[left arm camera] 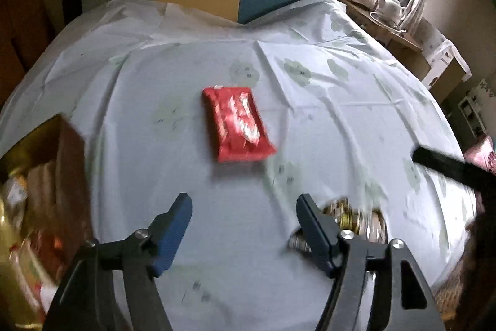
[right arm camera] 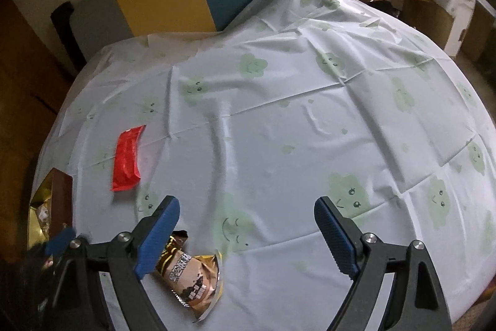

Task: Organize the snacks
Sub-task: 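Grasp the red bar with the left gripper while the right gripper approaches the sesame bag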

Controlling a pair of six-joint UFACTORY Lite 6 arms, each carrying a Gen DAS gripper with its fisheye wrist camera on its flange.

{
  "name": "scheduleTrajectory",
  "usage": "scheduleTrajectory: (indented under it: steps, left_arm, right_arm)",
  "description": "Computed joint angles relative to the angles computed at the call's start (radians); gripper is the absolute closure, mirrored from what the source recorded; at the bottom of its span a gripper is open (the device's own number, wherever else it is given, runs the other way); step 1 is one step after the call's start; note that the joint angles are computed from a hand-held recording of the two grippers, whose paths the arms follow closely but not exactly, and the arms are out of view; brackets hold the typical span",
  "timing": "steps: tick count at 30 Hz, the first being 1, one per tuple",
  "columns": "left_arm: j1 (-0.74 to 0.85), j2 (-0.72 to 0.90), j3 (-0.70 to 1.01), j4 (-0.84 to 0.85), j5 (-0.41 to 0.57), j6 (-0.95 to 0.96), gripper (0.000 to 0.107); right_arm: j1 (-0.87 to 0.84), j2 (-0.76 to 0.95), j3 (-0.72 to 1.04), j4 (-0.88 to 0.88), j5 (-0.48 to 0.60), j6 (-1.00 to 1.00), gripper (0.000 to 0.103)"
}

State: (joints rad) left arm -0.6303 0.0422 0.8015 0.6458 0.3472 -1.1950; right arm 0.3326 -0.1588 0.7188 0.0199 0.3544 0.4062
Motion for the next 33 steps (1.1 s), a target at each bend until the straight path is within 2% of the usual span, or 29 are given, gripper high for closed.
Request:
scheduleTrajectory:
  steps: [3,6,9,14,16,18,20,23,26,30,33]
  left_arm:
    - [0.038,0.164,0.152,-0.008,0.013,0.051,0.035]
    - [0.087,0.313,0.288,-0.115,0.002,0.174,0.029]
    - [0.125,0.427,0.4,-0.182,0.004,0.242,0.029]
    - [0.133,0.577,0.57,-0.05,0.075,0.14,0.029]
    - [0.146,0.632,0.618,-0.077,0.088,0.163,0.052]
    - [0.144,0.614,0.581,0.015,0.07,0.076,0.063]
    - [0.136,0.578,0.521,0.092,0.04,0.034,0.066]
    - [0.125,0.474,0.383,0.168,0.004,-0.061,0.066]
    - [0.08,0.293,0.165,0.322,-0.026,-0.267,0.066]
    - [-0.071,0.065,-0.085,0.524,0.044,-0.557,0.066]
    - [-0.216,-0.03,-0.204,0.568,0.117,-0.719,0.066]
  right_arm:
    - [-0.002,-0.013,-0.002,0.042,-0.002,-0.043,0.012]
    - [-0.004,-0.015,0.0,0.079,0.0,-0.077,0.011]
    - [-0.005,-0.015,0.001,0.108,0.001,-0.105,0.011]
    - [-0.006,-0.006,0.011,0.142,0.001,-0.144,0.011]
    - [0.001,-0.003,0.013,0.134,-0.001,-0.137,0.011]
    - [0.01,0.001,0.016,0.122,-0.001,-0.127,0.011]
    - [0.014,0.004,0.016,0.117,-0.004,-0.126,0.011]
    - [0.017,0.007,0.017,0.096,-0.004,-0.107,0.011]
    - [0.021,0.008,0.017,0.08,-0.002,-0.091,0.011]
    - [0.027,0.013,0.016,0.064,0.0,-0.079,0.011]
    - [0.022,0.017,0.011,0.09,-0.004,-0.111,0.011]
